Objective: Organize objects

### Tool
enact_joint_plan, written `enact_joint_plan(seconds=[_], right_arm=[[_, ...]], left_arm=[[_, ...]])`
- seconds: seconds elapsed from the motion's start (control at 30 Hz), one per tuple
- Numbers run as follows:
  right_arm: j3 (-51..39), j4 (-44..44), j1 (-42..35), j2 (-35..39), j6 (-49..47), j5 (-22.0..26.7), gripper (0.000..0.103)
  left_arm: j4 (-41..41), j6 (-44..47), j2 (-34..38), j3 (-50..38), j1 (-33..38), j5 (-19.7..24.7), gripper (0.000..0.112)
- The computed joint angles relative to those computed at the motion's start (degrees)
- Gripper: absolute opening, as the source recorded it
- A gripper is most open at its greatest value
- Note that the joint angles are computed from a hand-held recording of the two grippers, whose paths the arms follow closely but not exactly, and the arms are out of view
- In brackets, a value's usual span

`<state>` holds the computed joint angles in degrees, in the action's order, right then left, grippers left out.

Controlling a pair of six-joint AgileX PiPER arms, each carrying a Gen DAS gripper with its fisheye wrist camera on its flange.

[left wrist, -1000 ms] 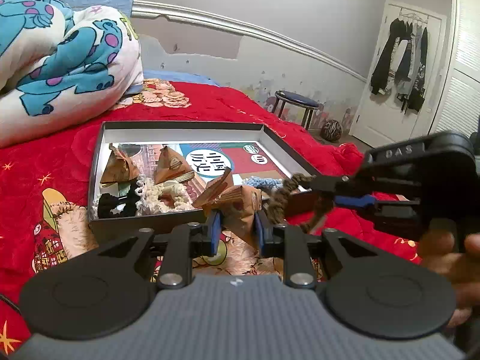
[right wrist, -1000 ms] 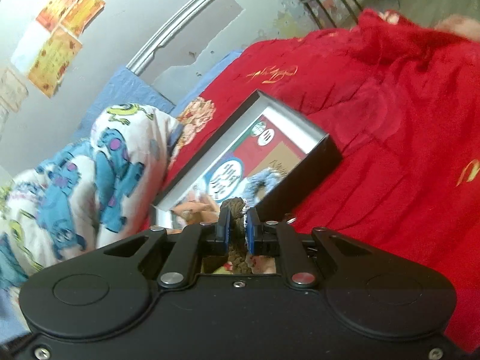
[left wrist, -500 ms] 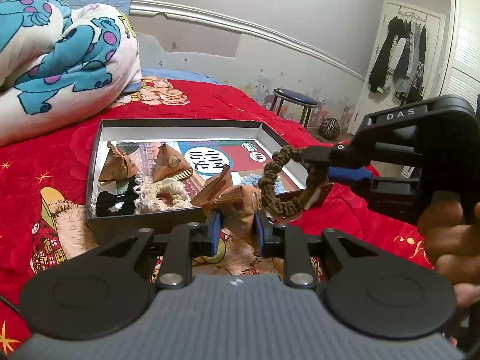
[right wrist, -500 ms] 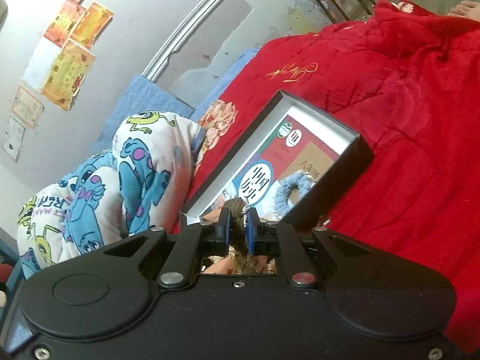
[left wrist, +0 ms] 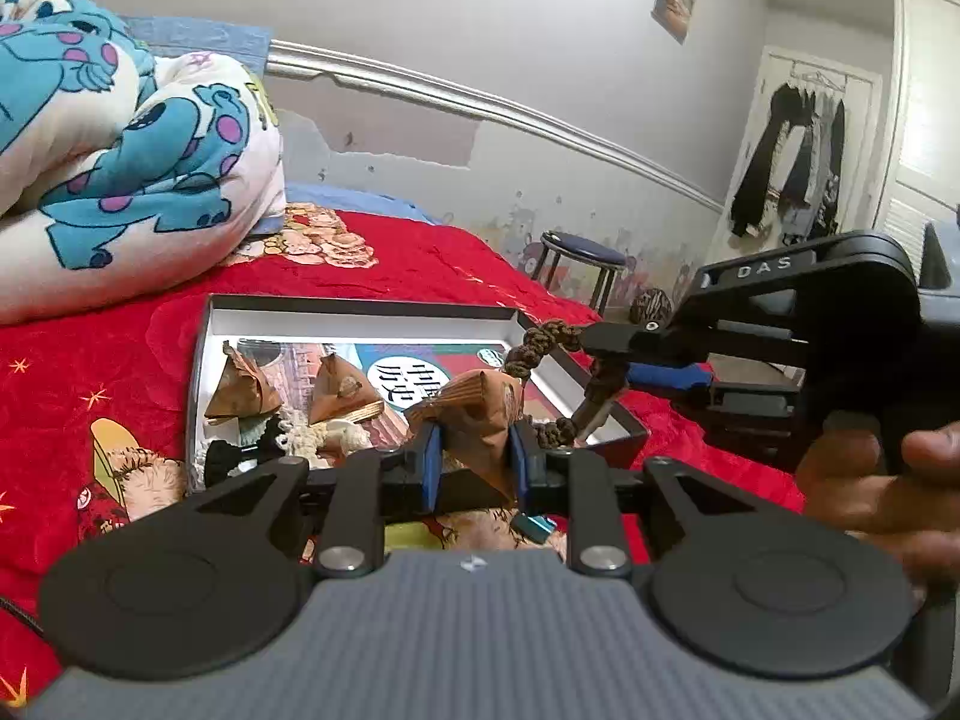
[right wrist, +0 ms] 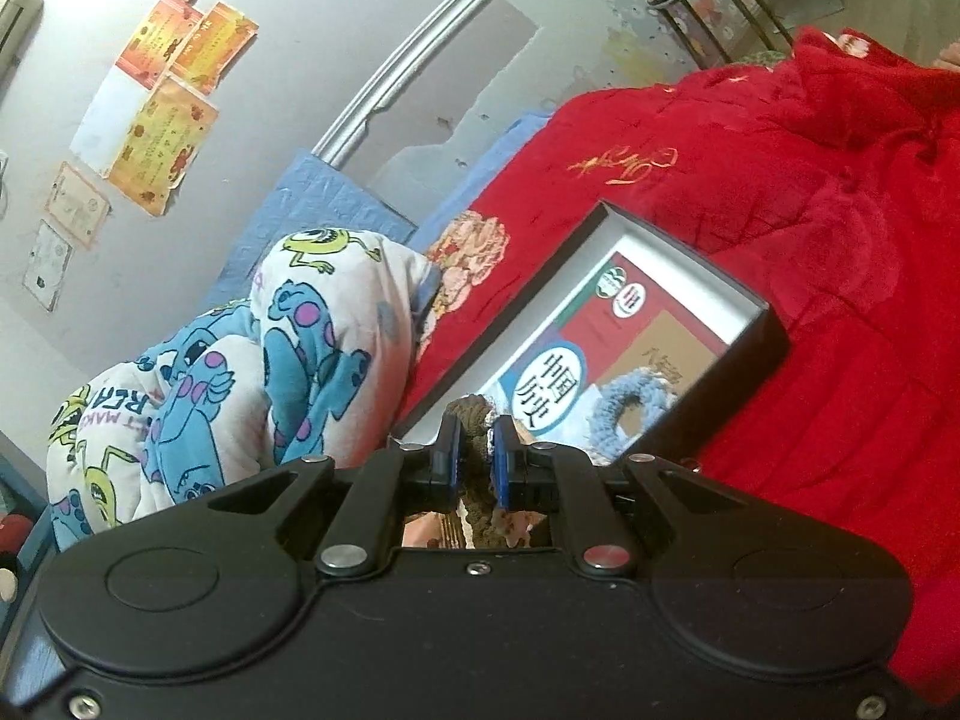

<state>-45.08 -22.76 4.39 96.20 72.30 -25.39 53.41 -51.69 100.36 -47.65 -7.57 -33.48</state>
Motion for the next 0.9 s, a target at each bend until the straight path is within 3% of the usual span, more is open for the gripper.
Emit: enact_joint_plan(seconds=[0.23,0.9], right_arm=[[-0.37,0.37,0.83,-0.11,-0.53,0.29,0.012],[-0.62,-1.12,0.92,1.57,1.57,0.04,0.012]], left_arm=[[2.78,-4.57,1.17,-1.44,0.78,0.92,0.028],[4.57,-5.74,1.73,-1.89,1.05,0.94,0.028]])
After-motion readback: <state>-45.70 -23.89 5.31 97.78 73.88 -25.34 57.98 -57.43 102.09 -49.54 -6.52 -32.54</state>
